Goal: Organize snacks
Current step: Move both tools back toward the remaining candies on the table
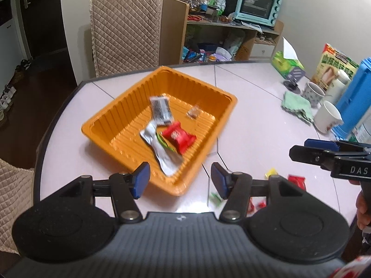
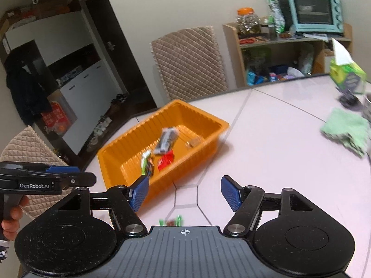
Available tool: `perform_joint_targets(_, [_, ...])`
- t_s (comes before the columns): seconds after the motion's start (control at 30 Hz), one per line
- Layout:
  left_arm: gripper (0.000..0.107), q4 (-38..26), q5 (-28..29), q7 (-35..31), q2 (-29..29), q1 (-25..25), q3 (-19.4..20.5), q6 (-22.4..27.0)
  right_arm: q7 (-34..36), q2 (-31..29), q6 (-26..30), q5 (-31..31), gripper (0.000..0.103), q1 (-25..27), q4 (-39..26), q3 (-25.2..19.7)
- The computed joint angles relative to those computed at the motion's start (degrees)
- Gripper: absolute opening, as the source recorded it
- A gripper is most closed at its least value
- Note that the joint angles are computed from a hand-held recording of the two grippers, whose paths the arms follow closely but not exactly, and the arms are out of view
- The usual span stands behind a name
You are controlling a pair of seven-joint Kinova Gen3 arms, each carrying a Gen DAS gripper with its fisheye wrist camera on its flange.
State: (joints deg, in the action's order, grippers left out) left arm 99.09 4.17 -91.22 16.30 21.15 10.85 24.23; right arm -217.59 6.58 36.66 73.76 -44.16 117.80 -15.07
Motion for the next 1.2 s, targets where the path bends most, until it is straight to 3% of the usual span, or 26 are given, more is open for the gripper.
perform_joint_targets(0.3, [0.055,6.9,3.3,-1.8,-4.0,-0.5,1.8,-0.4,-2.9,-2.2,11.4,-9.7,0.069,-6.6,1.7,-5.2])
perform_joint_targets(0.6, [0.055,11.0,2.5,-0.9,-4.9,2.0,1.8,-3.1,-8.0,-2.1,17.6,-16.4,0.069,-11.3,2.5,-7.5])
perform_joint_targets(1.2, [0.054,12.7,-5.1,-1.0,0.2,7.3,0.8,-11.2,-12.9,-1.0,19.4,-20.7,0.068,-13.8,3.9,-7.0])
